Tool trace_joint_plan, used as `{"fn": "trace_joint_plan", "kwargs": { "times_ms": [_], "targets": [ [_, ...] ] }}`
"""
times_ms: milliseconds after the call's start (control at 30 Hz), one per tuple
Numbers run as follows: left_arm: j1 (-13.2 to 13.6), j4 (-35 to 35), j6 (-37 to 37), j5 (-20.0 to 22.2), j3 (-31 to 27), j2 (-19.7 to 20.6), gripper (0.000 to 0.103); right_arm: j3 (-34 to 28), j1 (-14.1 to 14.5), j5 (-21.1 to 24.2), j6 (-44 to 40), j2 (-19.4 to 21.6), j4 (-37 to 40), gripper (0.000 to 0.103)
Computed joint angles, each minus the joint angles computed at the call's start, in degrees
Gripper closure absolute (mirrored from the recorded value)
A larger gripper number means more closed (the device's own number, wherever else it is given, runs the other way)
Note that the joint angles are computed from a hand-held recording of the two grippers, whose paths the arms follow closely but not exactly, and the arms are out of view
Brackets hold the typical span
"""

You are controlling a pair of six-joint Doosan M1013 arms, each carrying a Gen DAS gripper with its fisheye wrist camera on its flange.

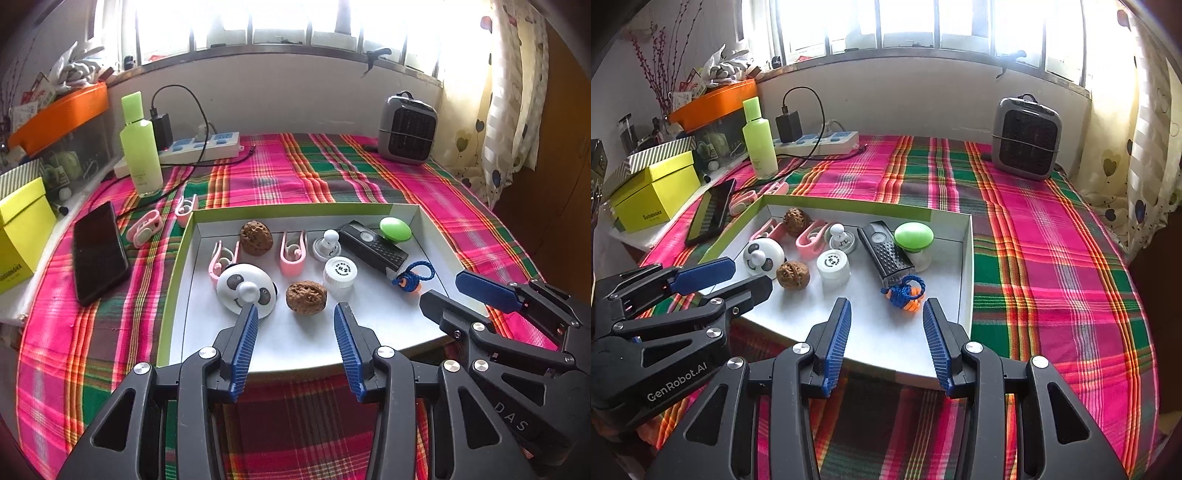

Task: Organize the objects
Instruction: 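Withdraw both grippers away from the box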

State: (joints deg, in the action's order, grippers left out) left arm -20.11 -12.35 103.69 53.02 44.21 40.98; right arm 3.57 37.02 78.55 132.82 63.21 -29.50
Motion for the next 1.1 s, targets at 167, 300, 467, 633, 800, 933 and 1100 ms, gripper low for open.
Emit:
{"fn": "trace_joint_plan", "kwargs": {
  "times_ms": [167, 300, 467, 633, 800, 933, 1100],
  "targets": [
    [0.2, -0.3, 0.0, -1.5, 3.4, -2.2, 0.061, 5.7, 0.9, -2.5, 2.1, -2.9, -1.1, 0.061],
    [0.3, 0.3, -0.2, -3.2, 6.5, -4.0, 0.061, 9.4, 1.6, -3.5, 3.8, -4.8, -1.9, 0.061],
    [0.3, 1.0, -0.5, -4.1, 9.4, -5.6, 0.061, 14.8, 2.1, -5.2, 6.5, -7.3, -1.9, 0.061],
    [0.2, 2.6, -1.5, -4.4, 12.0, -6.8, 0.061, 18.4, 2.3, -5.5, 8.7, -8.8, -1.4, 0.061],
    [0.0, 5.0, -3.3, -3.9, 13.6, -7.2, 0.061, 19.8, 2.5, -4.8, 9.0, -9.1, 0.3, 0.061],
    [-0.1, 6.0, -4.1, -3.9, 14.7, -7.5, 0.061, 20.0, 2.7, -3.9, 9.0, -9.0, 0.9, 0.061],
    [0.0, 6.7, -5.3, -4.0, 15.5, -7.7, 0.061, 20.0, 2.8, -2.9, 8.5, -8.9, 0.9, 0.060]
  ]
}}
